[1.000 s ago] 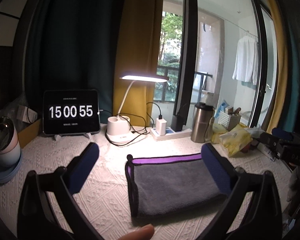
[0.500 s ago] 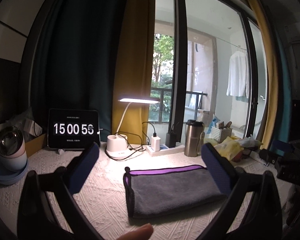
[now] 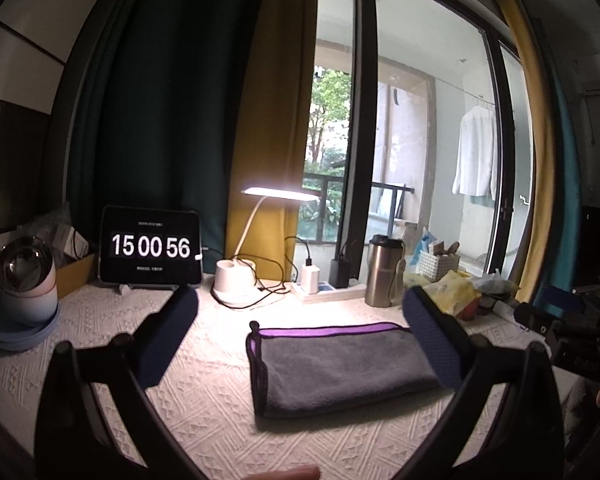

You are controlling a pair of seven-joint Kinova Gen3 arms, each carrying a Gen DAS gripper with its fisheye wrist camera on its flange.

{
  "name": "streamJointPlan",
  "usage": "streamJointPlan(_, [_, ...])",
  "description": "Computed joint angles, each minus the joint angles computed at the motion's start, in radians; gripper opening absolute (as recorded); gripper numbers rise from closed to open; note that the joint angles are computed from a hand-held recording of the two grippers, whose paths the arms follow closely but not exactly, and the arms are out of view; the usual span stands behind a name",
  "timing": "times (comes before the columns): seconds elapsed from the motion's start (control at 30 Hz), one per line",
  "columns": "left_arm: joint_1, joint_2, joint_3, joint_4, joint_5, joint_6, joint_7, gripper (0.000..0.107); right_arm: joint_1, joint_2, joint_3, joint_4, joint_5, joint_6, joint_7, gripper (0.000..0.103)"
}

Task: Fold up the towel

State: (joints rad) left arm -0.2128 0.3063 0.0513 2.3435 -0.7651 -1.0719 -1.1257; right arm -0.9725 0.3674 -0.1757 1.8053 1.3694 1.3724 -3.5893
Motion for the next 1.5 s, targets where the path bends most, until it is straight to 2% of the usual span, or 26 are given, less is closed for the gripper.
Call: streamJointPlan(1.5, [-0.004, -0.002, -0.001, -0.004, -0.006, 0.012, 0.018, 0.103, -0.003, 0.004, 0.002, -0.008, -0.008, 0.008, 0.012, 0.078])
